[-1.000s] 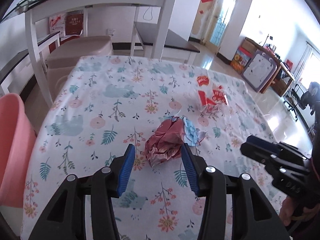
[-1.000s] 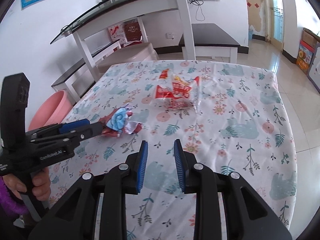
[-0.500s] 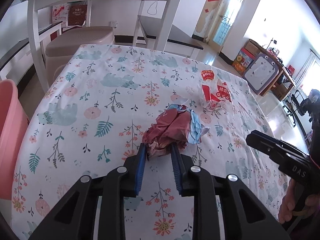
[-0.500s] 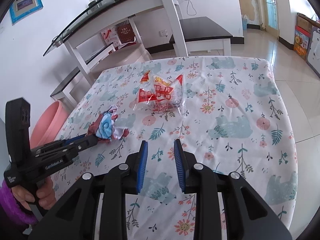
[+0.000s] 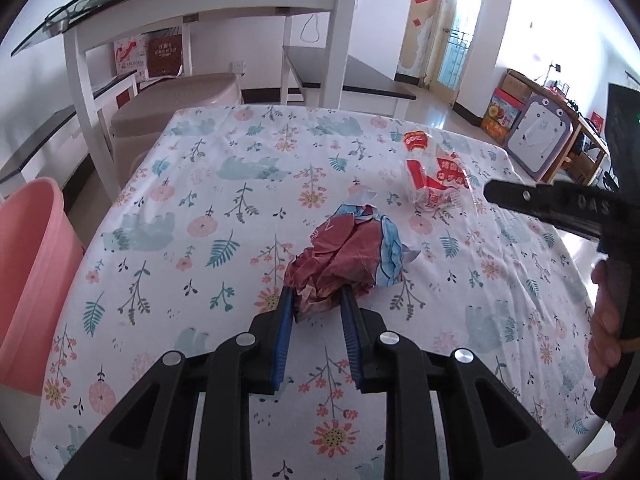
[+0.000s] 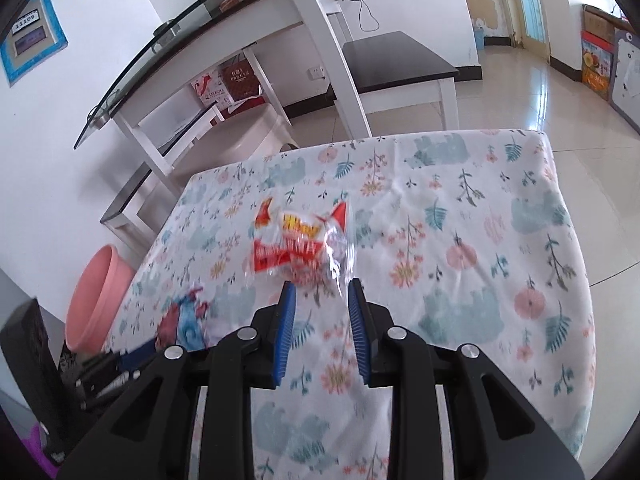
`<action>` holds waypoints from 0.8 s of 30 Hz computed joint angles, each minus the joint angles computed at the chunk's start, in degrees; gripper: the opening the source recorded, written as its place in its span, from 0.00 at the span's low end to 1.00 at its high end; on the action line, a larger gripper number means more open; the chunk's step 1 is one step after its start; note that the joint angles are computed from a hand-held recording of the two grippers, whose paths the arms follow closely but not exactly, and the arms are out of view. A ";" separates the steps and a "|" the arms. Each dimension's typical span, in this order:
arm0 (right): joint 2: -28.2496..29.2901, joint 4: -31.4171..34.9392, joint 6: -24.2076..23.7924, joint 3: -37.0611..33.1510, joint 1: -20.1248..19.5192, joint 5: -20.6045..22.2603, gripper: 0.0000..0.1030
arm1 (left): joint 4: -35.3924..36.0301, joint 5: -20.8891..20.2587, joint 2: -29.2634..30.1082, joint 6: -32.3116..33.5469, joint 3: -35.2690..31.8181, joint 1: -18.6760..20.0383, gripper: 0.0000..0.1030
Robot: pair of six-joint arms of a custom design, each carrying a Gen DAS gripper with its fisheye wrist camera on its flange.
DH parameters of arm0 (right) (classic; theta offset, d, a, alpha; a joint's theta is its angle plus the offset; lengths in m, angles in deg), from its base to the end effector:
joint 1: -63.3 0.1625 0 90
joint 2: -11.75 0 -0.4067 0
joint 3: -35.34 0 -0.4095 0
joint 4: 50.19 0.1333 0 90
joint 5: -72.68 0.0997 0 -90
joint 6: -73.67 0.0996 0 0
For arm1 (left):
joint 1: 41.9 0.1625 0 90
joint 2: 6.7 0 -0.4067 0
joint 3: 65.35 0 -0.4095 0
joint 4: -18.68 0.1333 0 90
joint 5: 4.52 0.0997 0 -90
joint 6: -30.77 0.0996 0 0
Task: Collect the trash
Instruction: 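Grasp the crumpled red wrapper with the left tool while the right tool grasps the snack bag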
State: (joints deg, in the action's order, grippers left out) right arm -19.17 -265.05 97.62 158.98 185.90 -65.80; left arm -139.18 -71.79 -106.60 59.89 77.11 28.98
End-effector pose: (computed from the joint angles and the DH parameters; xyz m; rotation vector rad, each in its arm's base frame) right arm 0.2914 -0.3466 -0.0404 -0.1301 -2.4300 1.1270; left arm 0.0440 -0.3974 0.2457 0.9773 2.4762 -0.5480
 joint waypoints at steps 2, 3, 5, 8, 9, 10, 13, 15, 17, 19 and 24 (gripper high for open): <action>-0.03 0.36 -0.62 -0.59 -0.73 0.74 0.27 | 0.54 -0.20 0.16 -0.61 -0.36 0.35 0.22; 0.07 0.47 -1.16 -0.96 -1.00 0.80 0.27 | 1.10 -0.65 0.22 -0.83 -0.73 0.70 0.22; -0.08 1.68 -1.38 -1.51 -1.64 1.17 0.27 | 1.85 -1.28 0.34 -1.08 -1.13 1.14 0.22; 0.02 2.12 -1.65 -2.13 -2.14 0.44 0.41 | 2.51 -1.73 0.62 -1.48 -1.53 1.42 0.22; 0.02 2.35 -1.82 -2.32 -2.32 0.17 0.41 | 2.65 -1.92 0.62 -1.51 -1.65 1.57 0.22; 0.04 2.24 -2.15 -2.49 -2.65 0.41 0.41 | 2.57 -1.90 0.72 -1.60 -1.63 1.50 0.22; 0.58 2.16 -3.30 -3.16 -3.43 0.17 0.42 | 2.70 -1.92 0.81 -1.58 -1.72 1.48 0.22; 0.87 2.89 -4.31 -3.74 -3.74 -0.20 0.42 | 2.78 -1.92 0.70 -1.61 -1.62 1.41 0.22; 1.48 1.81 -6.38 -4.11 -3.91 0.10 0.42 | 2.78 -1.92 0.70 -1.65 -1.62 1.41 0.22; 2.01 0.19 -7.11 -4.10 -4.08 0.22 0.42 | 2.78 -1.92 0.70 -1.65 -1.62 1.41 0.22; 2.35 -0.69 -6.30 -3.51 -4.11 -0.46 0.26 | 2.78 -1.92 0.70 -1.65 -1.62 1.41 0.22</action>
